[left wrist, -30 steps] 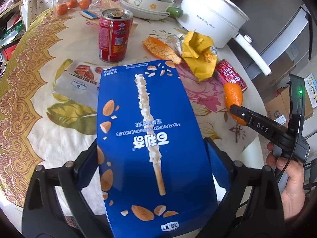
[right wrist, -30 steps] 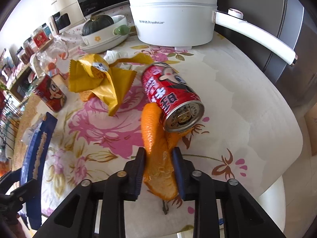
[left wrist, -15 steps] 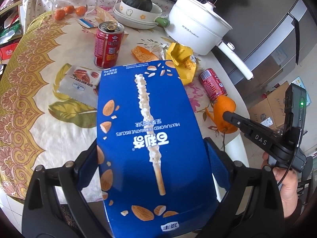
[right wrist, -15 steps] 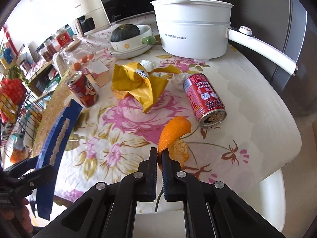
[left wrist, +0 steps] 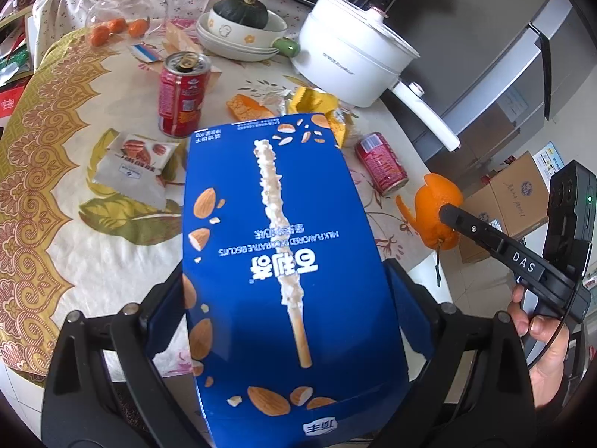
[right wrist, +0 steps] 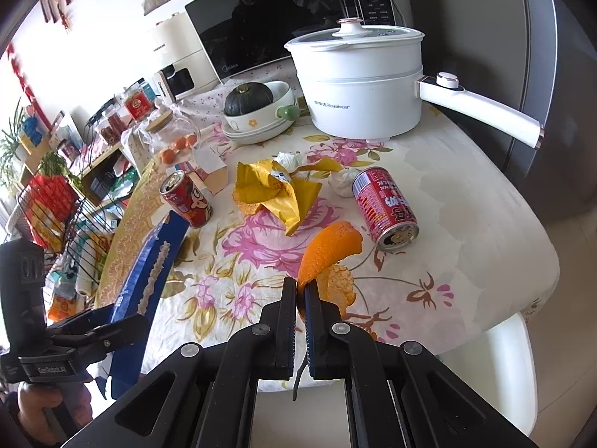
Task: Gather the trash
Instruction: 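Carry the biscuit box and orange peel over the white bin, then open both tools to drop the biscuit box and peel into the bin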
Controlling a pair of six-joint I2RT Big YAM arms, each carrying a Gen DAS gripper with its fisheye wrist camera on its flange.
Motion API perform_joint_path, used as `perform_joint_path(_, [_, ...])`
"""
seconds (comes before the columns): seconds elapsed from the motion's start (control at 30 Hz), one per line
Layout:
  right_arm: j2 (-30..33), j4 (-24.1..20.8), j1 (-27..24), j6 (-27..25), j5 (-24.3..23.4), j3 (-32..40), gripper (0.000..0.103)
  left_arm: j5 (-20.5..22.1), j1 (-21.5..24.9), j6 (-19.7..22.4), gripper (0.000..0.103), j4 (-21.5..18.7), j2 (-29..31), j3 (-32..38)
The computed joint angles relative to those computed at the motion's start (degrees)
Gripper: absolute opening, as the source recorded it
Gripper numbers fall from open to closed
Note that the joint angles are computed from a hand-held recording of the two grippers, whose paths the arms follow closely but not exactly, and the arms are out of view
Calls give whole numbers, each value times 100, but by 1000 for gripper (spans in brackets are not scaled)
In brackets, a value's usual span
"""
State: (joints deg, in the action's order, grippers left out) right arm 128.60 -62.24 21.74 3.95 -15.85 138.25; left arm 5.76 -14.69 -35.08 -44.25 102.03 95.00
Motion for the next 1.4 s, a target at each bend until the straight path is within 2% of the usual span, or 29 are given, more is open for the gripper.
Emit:
perform_joint_path(0.23, [-407,169,-220,-56,113,-622,5,155,-257,116,97,-135,317,452])
perform_joint_path(0.63, [-1319,517,-882,-152,355,-2144,5,465,-1014,595,97,-703,1260,1695])
perform_joint_path(0.97, [-1744,576,-1312,-390,429,-3045,5,752,-1556,989,97,-1465,2202,2956])
perform_joint_path(1.1, [-1846,606,-1433,-451,486,-3263,5,720,-1635,1135,97,-1754,2436,3320])
perform_joint_path(1.27, [-1858,586,-1532,-504,511,-3333,5,613,-1620,1239,98,-1787,2471,3400])
perform_joint_path(1.37, [-1845,562,-1553,-532,525,-3336,5,95,-1667,1185,99,-1824,2440,3383])
perform_joint_path(1.4, [-1836,550,-1560,-541,526,-3326,5,-163,-1699,1220,102,-1986,2488,3499])
